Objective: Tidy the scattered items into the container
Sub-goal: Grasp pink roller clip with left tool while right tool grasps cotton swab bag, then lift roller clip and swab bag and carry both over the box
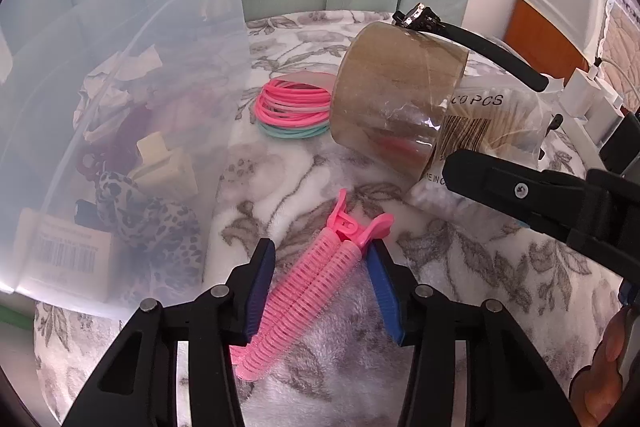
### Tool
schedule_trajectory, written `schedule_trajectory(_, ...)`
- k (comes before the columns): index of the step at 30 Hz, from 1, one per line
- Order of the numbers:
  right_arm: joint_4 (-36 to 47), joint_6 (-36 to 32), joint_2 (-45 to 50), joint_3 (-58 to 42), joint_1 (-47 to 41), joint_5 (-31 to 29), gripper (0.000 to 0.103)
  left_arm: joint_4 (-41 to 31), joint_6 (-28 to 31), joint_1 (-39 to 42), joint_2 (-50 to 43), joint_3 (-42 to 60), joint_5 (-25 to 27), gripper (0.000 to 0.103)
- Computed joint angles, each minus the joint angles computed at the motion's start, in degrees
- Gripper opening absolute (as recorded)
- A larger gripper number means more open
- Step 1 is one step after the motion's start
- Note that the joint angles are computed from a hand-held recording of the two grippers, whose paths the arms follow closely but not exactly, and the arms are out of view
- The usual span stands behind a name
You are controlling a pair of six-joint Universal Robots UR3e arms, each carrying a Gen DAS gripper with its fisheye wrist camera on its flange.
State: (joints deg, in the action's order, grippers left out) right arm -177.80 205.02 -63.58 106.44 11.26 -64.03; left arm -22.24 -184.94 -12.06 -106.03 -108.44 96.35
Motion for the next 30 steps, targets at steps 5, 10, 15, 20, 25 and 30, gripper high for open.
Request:
schedule_trajectory(5, 0.6, 0.3, -0.5, -0.1, -0.1, -0.1, 0.029, 0.1, 0.0, 0.3, 0.6, -0.4, -0.5, 0.043)
schedule_trajectory(10, 0.7, 0.7, -1.9, 0.6, -0.1, 0.0, 0.027, 0.2, 0.6, 0.4, 1.5, -0.9, -0.7, 0.038)
schedule_trajectory(15, 0.2, 1.0, -4.1, 2.3, -0.4, 0.4, 0.026, 0.4, 1.0, 0.7, 3.6, -2.2, -1.1, 0.034)
schedule_trajectory(20, -0.1, 1.5, -6.9, 4.4, -0.1, 0.4, 0.025, -0.5, 1.0, 1.1, 6.8, -3.7, -2.6, 0.032)
schedule_trajectory(25, 0.3, 1.8, -11.0, 6.7, 0.0, -0.4, 0.024, -1.6, 1.2, 0.7, 10.5, -4.9, -3.5, 0.031)
schedule_trajectory(30, 2.8, 2.0, -15.2, 8.5, -0.2, -1.1, 0.024, -3.2, 1.5, 0.3, 14.4, -5.6, -4.0, 0.031)
